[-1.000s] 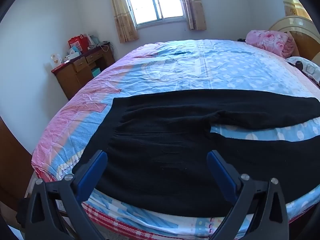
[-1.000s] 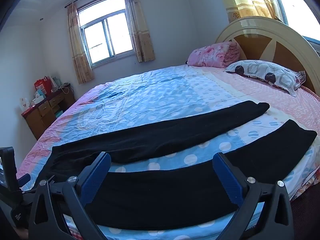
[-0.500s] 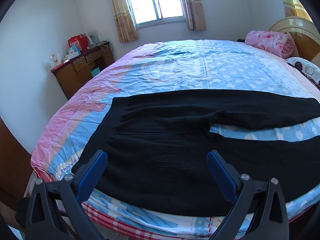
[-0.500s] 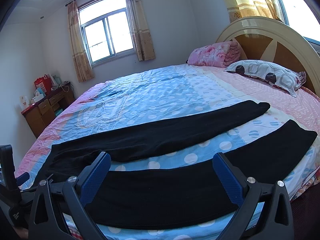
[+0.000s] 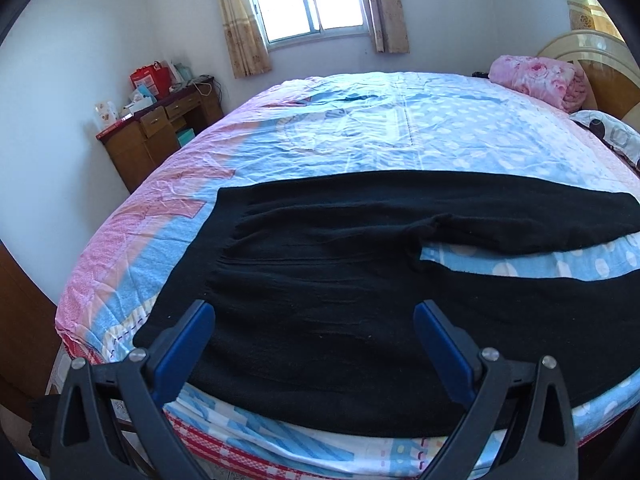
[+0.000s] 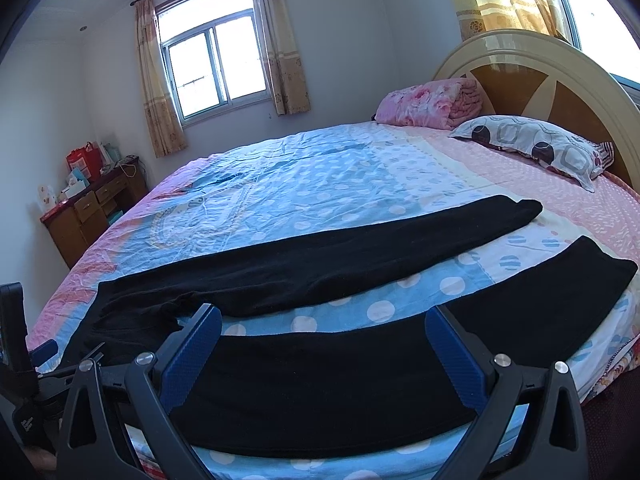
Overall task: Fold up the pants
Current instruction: 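Position both grippers over the waistband of the black pants, then grasp the pant leg hem with the right gripper and lift it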
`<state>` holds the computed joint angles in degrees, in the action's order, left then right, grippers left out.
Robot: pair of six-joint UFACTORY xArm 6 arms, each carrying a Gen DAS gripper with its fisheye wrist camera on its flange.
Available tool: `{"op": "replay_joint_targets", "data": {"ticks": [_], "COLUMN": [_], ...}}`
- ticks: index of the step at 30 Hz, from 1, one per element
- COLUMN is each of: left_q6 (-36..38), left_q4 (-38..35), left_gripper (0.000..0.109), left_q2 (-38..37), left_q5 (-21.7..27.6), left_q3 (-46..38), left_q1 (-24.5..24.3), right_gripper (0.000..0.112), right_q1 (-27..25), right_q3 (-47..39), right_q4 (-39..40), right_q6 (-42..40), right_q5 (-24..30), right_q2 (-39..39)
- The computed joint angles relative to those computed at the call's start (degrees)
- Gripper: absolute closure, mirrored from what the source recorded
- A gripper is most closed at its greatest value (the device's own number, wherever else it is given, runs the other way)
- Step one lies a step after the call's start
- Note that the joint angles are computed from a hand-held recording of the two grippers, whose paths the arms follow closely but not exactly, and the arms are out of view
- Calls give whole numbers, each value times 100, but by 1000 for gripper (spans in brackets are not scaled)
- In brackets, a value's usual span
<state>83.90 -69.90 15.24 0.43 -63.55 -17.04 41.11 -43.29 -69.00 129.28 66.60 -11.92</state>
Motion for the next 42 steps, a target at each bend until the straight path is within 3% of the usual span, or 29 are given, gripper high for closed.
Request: {"op": "replay_joint_targets", "data": {"ticks": [14,19,21,24,26,28,31,33,35,38,42], "left_q6": [-2781,-3258,-3702,-4295,-4422,-4895,-5303,-5742,-5852,-5899,-5984], "left_q4": [2974,3633,4151,4768,4787,5144,5545,5969,6038,6003,5971], "left_gripper": [7,7,7,7,7,7,7,7,7,7,7], "left_q2": [538,871,1029,1354,1617,1900,2349,2708,3024,3442,3905], "left_q5": [240,415,475,1017,1477,1720,1884,2161,2451,2846,3317], "left_q3": [-406,-870,-1079,-1652,-2156,-2634,-3305,-3874,-4393,-5079,-5795], "left_q1": [238,403,498,669,754,817,834,835,826,813,796], "right_gripper": [10,10,10,10,10,11,15,34,50,51,51], "right_q1": [-485,-1186,-1586,-2201,-2564,-2934,-3125,-3148,-3121,-3105,-3178], "right_q3": [-262,-675,-969,-1711,-2413,-2843,-3536,-4173,-4962,-6031,-6874], "right_q4": [-214,-537,-913,-864,-405,599,2254,3267,4252,5508,5919], "right_q6": [-738,-1366,-1698,-2646,-3647,-4798,-6597,-7796,-8995,-10480,-11065], "right_q5": [-274,-1253,-1966,-3094,-3735,-4633,-5124,-5281,-4970,-4308,-3800], "right_q2": [247,506,762,1486,2196,2818,3635,4250,4867,5608,6213]}}
